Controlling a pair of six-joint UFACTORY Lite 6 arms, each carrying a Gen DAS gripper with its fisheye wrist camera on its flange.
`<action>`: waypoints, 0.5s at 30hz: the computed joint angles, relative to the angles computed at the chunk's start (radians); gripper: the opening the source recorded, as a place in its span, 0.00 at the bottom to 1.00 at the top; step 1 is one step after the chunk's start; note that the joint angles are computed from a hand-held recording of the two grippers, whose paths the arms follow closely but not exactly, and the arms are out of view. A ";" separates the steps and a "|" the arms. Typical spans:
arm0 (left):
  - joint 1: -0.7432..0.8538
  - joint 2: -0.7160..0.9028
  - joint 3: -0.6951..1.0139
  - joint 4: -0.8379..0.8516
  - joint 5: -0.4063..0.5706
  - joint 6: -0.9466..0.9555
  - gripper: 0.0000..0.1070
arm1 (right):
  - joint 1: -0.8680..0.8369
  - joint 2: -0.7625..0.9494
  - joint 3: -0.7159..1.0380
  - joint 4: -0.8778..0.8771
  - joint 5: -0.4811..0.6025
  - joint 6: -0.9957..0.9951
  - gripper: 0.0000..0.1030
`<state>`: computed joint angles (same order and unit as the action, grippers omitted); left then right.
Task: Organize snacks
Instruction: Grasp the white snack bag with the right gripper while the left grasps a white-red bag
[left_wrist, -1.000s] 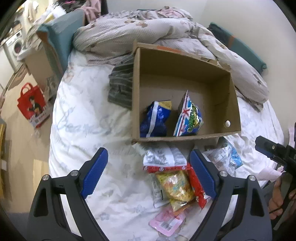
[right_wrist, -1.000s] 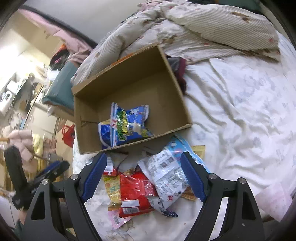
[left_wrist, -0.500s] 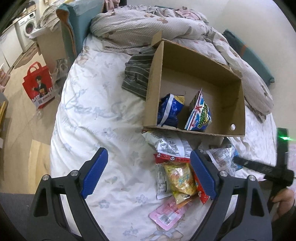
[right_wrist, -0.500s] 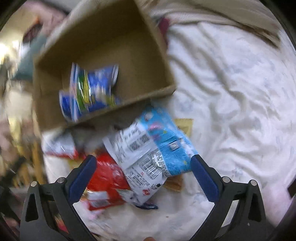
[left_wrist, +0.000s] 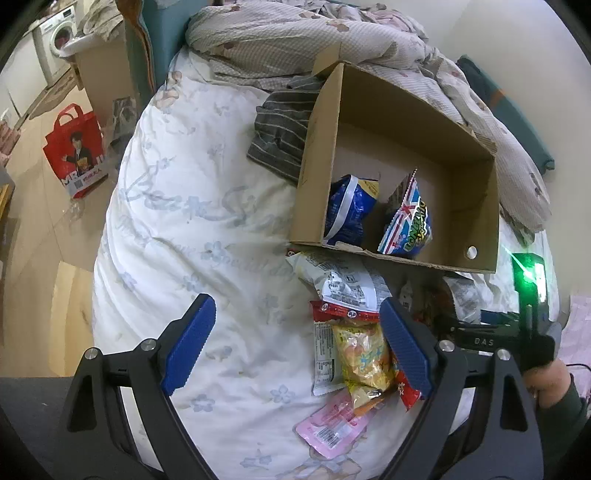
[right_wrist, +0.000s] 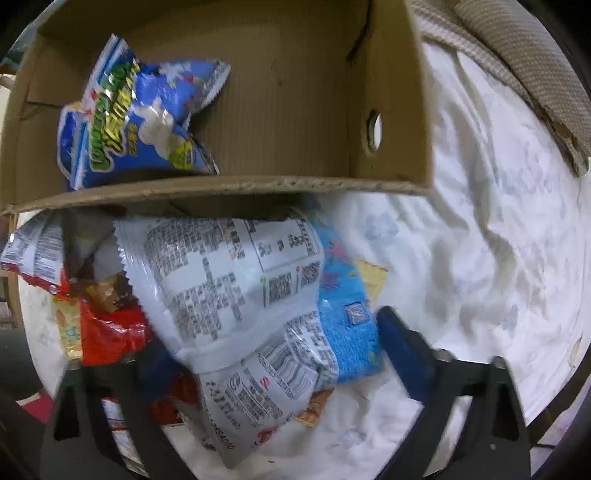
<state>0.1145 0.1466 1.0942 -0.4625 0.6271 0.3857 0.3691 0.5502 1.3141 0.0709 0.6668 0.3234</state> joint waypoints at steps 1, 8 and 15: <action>0.001 0.003 0.004 -0.003 0.002 0.001 0.83 | 0.005 -0.018 -0.012 -0.018 -0.004 0.010 0.75; -0.001 0.010 0.014 -0.006 0.006 -0.006 0.83 | 0.013 -0.269 -0.175 0.034 -0.023 -0.035 0.51; 0.002 0.043 0.027 0.025 0.001 -0.045 0.83 | 0.035 -0.552 -0.312 0.185 -0.065 -0.139 0.47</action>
<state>0.1161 0.1897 1.1211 -0.4372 0.6283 0.3410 0.4040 -0.0021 1.0021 0.2557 0.6013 0.1841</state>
